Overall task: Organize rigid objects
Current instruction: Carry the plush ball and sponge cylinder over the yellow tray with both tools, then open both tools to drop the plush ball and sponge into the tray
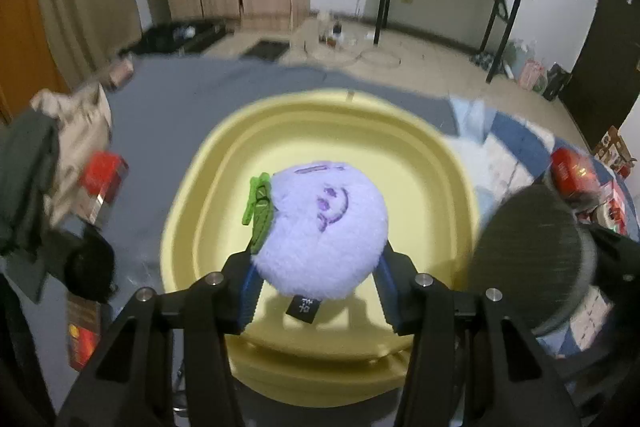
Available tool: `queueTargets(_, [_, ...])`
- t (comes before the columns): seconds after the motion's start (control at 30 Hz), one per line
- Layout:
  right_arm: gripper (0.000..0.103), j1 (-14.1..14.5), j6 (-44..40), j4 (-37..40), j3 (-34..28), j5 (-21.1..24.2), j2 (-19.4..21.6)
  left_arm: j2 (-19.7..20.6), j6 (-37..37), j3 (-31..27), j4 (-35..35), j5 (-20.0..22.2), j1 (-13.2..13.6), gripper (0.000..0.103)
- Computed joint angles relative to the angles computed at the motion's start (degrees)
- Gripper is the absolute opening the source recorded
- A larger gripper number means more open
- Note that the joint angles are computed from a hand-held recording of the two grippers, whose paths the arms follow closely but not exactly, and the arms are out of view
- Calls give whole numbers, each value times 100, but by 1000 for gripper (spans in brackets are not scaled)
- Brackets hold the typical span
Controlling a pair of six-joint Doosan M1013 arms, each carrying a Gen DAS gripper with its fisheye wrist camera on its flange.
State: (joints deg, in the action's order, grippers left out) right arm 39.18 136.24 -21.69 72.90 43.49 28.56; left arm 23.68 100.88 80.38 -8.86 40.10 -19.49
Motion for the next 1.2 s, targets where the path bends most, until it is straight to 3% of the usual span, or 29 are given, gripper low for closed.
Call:
queueTargets(0.13, [76, -67, -468, 189, -525, 456, 492, 199, -568, -79, 246, 252, 66, 51])
queueTargets(0.23, [76, -98, -631, 289, -696, 570, 616, 335, -627, -163, -108, 425, 184, 51])
queueTargets(0.37, [76, -125, -955, 463, -879, 625, 788, 423, -749, -169, 3, 597, 165, 51])
queueTargets(0.5, [78, -22, -941, 89, -975, 739, 901, 406, -892, -116, 34, 515, 154, 52])
queueTargets(0.67, [88, 20, -954, 97, -1083, 789, 966, 390, -1232, -207, -211, 716, 219, 64])
queueTargets(0.7, [91, 23, -898, 71, -988, 712, 891, 356, -1341, -202, -190, 700, 214, 76])
queueTargets(0.73, [99, 45, -734, -71, -883, 599, 803, 302, -1524, -185, -76, 650, 183, 95])
queueTargets(0.77, [103, 58, -597, -171, -780, 504, 717, 188, -1576, -99, -75, 445, 157, 102])
queueTargets(0.87, [103, 91, 29, -469, -292, 95, 330, -3, -1253, -15, -125, 157, 50, 103])
queueTargets(1.03, [103, 211, 1064, -1189, 578, -151, -389, -200, -1223, 6, 227, 30, -188, 103])
queueTargets(1.13, [103, 335, 1522, -1612, 1090, 50, -857, -351, -1384, 107, 929, -192, -406, 103])
queueTargets(1.2, [103, 414, 1961, -1919, 1462, 64, -1178, -392, -1054, 73, 745, -285, -429, 103])
